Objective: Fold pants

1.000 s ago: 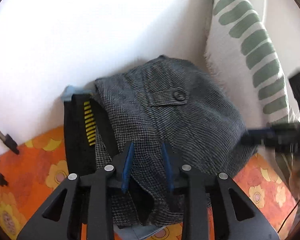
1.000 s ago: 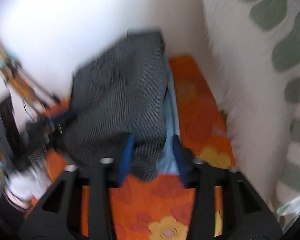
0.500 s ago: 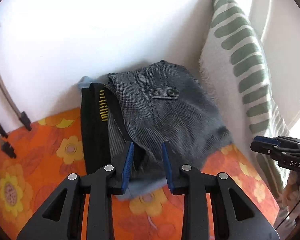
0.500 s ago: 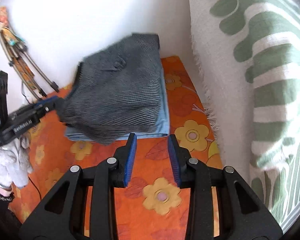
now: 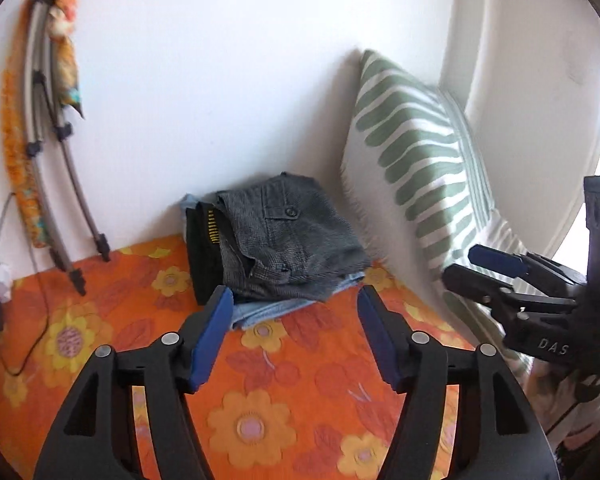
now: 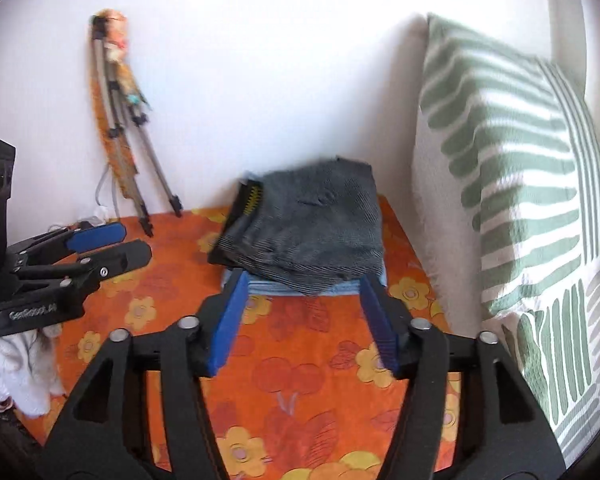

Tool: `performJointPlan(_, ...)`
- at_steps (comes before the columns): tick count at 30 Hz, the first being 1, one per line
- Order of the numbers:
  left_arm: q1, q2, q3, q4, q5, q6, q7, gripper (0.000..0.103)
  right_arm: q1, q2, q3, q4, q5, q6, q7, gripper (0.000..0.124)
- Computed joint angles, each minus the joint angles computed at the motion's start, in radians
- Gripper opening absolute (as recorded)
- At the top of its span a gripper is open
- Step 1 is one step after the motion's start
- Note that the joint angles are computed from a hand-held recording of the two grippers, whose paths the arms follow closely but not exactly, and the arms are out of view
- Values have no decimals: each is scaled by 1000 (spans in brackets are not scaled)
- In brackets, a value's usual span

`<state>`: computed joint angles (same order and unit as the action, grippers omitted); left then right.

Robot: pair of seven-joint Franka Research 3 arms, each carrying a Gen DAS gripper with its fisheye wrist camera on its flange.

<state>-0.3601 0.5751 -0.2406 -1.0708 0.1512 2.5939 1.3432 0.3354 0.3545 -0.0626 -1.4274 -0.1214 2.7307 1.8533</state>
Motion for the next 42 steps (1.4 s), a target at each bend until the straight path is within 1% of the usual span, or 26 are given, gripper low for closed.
performJointPlan(2, 17, -95, -4, -143, -2, 70, -10, 70, 36, -54, -19, -79, -44, 59, 65, 75)
performJointPlan(4, 31, -177, -5, -263, 3, 131, -29, 73, 54, -91, -24, -134, -74, 93, 117, 81)
performJointPlan(5, 39, -221, -6, -329, 6, 168, -38, 76, 72, -112, -37, -161, -113, 101, 165, 82)
performJointPlan(6, 45, -250, -8, -371, 8, 190, -41, 79, 86, -126, -49, -181, -161, 111, 214, 83)
performJointPlan(8, 55, -313, -9, -462, 20, 233, -52, 80, 131, -157, -88, -221, -318, 113, 363, 85)
performJointPlan(10, 66, -361, -14, -530, 23, 260, -54, 80, 149, -175, -101, -244, -435, 114, 474, 90)
performJointPlan(11, 72, -386, -16, -567, 20, 273, -56, 81, 163, -186, -111, -261, -513, 119, 553, 92)
performJointPlan(13, 83, -417, -19, -616, 10, 288, -55, 82, 167, -199, -106, -276, -594, 109, 644, 98)
performJointPlan(16, 84, -467, 1, -696, 54, 314, -104, 82, 150, -208, -70, -280, -638, 95, 681, 100)
performJointPlan(18, 87, -476, 7, -712, 77, 306, -129, 82, 154, -213, -53, -269, -716, 60, 738, 103)
performJointPlan(20, 94, -484, 4, -714, 73, 265, -113, 82, 155, -214, -33, -256, -795, 34, 787, 103)
performJointPlan(21, 95, -493, 9, -724, 90, 261, -130, 82, 155, -215, -23, -250, -836, 20, 812, 103)
performJointPlan(24, 103, -520, 18, -768, 124, 294, -170, 82, 157, -215, 3, -243, -984, -8, 922, 103)
performJointPlan(26, 106, -521, 21, -772, 155, 295, -199, 82, 146, -210, 23, -241, -1041, -12, 983, 103)
performJointPlan(27, 108, -519, 22, -771, 167, 289, -207, 82, 135, -200, 35, -236, -1039, -2, 990, 103)
performJointPlan(29, 106, -511, 28, -761, 222, 265, -251, 82, 111, -169, 57, -212, -953, 19, 916, 103)
performJointPlan(31, 108, -503, 31, -754, 243, 249, -279, 82, 109, -141, 59, -185, -894, 24, 866, 103)
performJointPlan(34, 119, -489, 29, -742, 211, 231, -271, 82, 119, -115, 42, -162, -828, 31, 839, 103)
performJointPlan(37, 124, -486, 34, -746, 215, 232, -285, 82, 122, -94, 29, -146, -734, 49, 804, 103)
performJointPlan(39, 129, -484, 34, -745, 207, 226, -284, 82, 137, -88, 10, -142, -714, 51, 800, 103)
performJointPlan(42, 134, -484, 33, -748, 189, 215, -275, 82, 158, -83, -15, -135, -720, 38, 809, 103)
